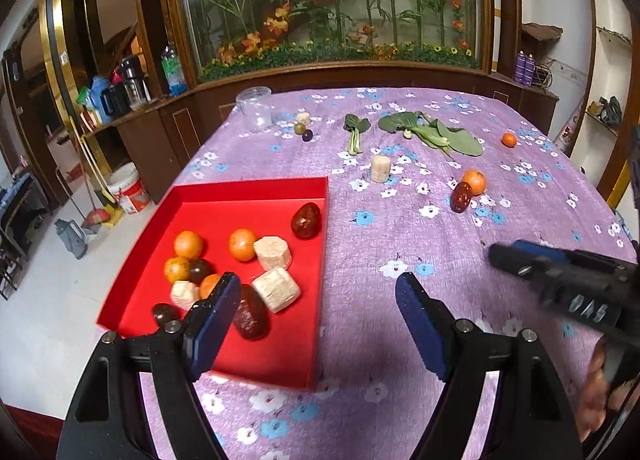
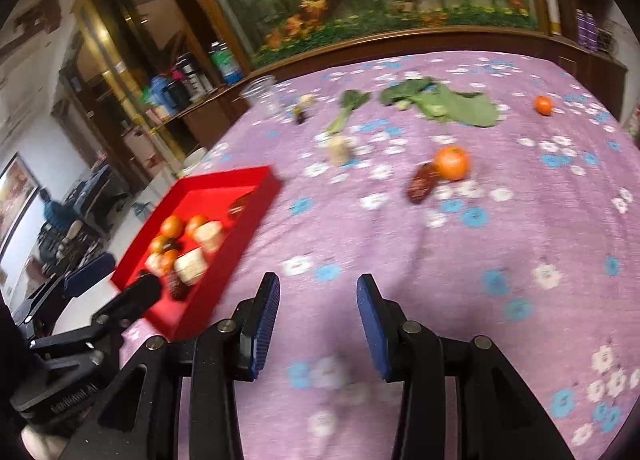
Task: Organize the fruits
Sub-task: 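Move both open grippers toward the last mandarin and red date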
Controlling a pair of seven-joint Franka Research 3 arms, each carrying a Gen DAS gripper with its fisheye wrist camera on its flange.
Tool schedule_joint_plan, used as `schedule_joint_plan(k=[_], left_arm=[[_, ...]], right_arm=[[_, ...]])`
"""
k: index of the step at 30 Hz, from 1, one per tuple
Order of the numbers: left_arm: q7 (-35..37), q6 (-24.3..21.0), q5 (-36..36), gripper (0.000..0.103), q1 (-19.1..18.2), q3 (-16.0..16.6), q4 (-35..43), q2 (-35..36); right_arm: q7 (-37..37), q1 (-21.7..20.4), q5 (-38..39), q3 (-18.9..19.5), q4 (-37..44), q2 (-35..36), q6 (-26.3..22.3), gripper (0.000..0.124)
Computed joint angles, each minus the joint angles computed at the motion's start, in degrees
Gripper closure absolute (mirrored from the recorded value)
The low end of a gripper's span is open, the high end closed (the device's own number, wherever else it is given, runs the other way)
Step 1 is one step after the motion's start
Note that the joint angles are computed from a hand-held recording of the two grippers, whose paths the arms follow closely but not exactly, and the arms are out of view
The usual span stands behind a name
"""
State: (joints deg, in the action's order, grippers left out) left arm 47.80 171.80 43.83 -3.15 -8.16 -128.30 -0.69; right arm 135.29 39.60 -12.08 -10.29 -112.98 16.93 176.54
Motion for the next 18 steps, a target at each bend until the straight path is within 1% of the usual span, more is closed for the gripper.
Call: schedule_joint_plan(k=[1, 3, 4, 5, 7, 9, 11, 13, 15, 16, 17, 18], left_arm=[[1.73, 0.11, -2.13, 0.024, -0.11, -0.04, 0.68, 0.99], [5.25, 0.36, -6.47, 0.024, -0.41, -0.21, 1.92, 2.81], [9.37, 0.37, -11.33, 0.024, -0.36, -0.73, 2.97, 4.22], [11.66, 0.24, -14.12, 0.024, -0.44, -0.99, 3.59, 5.01], [18.77, -0.6, -22.43, 0.024, 0.1, -2.64, 5.94, 7.37], [24.33, -1.56, -28.87, 0.024, 0.55, -4.29, 8.73, 9.74], [27.75, -2.3, -32.22, 0.024, 0.32, -5.23, 11.94, 12.27], [30.05, -2.71, -33.3, 0.024, -0.41, -5.62, 15.38, 14.96], [32.5, -3.07, -34.2, 0.024, -0.88, -6.37, 18.8, 17.76], [33.23, -3.56, -34.01, 0.024, -1.54, -6.39, 20.81, 19.36], [34.53, -3.93, -34.32, 0.024, -1.66, -6.96, 22.51, 20.76], [36.27, -4.24, -35.11, 0.024, -1.37, -7.97, 24.15, 22.18]], right_arm=[[1.34, 0.71, -0.74, -1.9, -0.79, -0.53, -0.41, 0.08], [3.66, 1.17, -2.75, -4.21, -1.66, -1.19, -1.41, 0.08], [4.67, 0.86, -3.87, -4.77, -2.01, -1.48, -1.85, 0.08], [5.58, 0.41, -4.99, -4.99, -2.15, -1.65, -2.25, 0.08], [7.03, -1.02, -6.98, -4.93, -1.91, -1.66, -3.14, 0.08], [6.52, -3.95, -7.11, -3.24, -0.87, -1.04, -3.92, 0.08], [4.71, -6.82, -6.04, -1.15, 0.54, -0.03, -4.14, 0.08], [2.24, -9.17, -4.16, 0.65, 2.42, 1.28, -4.38, 0.081], [-2.48, -12.6, -0.3, 3.79, 5.32, 3.31, -4.31, 0.081], [-4.1, -13.19, 1.15, 4.41, 6.51, 4.12, -4.63, 0.081], [-7.21, -15.15, 3.7, 6.46, 8.77, 5.64, -5.3, 0.081], [-9.29, -16.11, 5.55, 7.53, 10.23, 6.63, -5.8, 0.081]])
